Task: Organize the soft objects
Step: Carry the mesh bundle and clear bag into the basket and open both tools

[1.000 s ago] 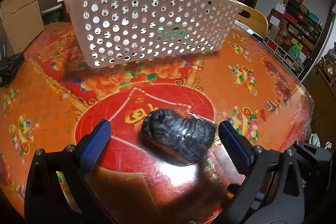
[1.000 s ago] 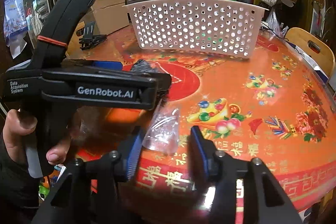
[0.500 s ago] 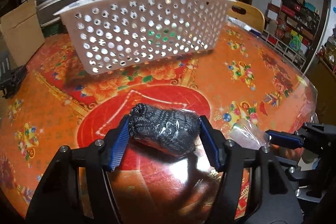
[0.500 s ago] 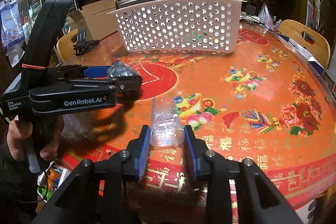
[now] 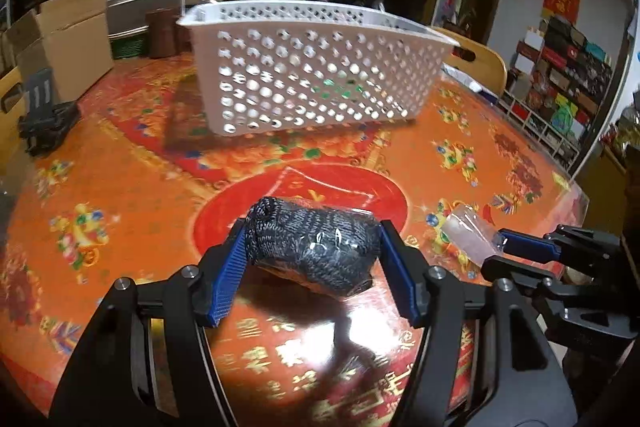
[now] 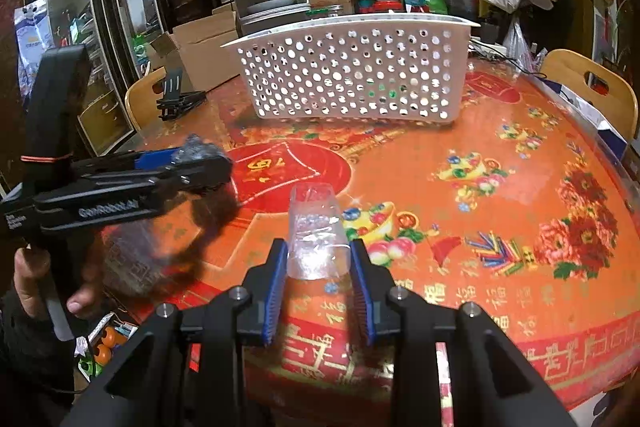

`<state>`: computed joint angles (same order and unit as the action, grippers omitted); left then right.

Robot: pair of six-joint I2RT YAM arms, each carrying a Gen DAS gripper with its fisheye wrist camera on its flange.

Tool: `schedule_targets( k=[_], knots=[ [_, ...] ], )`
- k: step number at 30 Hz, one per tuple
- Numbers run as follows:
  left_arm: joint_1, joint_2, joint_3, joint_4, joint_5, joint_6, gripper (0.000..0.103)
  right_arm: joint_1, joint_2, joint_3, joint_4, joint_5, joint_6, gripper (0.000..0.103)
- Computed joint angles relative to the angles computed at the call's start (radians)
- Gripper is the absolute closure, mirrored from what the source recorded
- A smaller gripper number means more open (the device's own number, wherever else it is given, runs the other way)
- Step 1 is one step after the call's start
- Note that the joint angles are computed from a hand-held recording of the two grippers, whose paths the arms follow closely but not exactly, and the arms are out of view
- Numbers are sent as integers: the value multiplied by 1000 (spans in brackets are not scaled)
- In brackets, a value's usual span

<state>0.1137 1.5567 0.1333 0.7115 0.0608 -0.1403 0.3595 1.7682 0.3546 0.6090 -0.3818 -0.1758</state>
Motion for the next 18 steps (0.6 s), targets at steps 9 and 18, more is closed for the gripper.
schedule_targets(
  k=[9,18],
  knots=[
    [22,-452,-60,-325,-18,-11,42,5,-79,36,-70,1,13,73],
    [82,-653,23,-596,-7,-41,42,-45,-170,144,-212,-16,2,73]
  ],
)
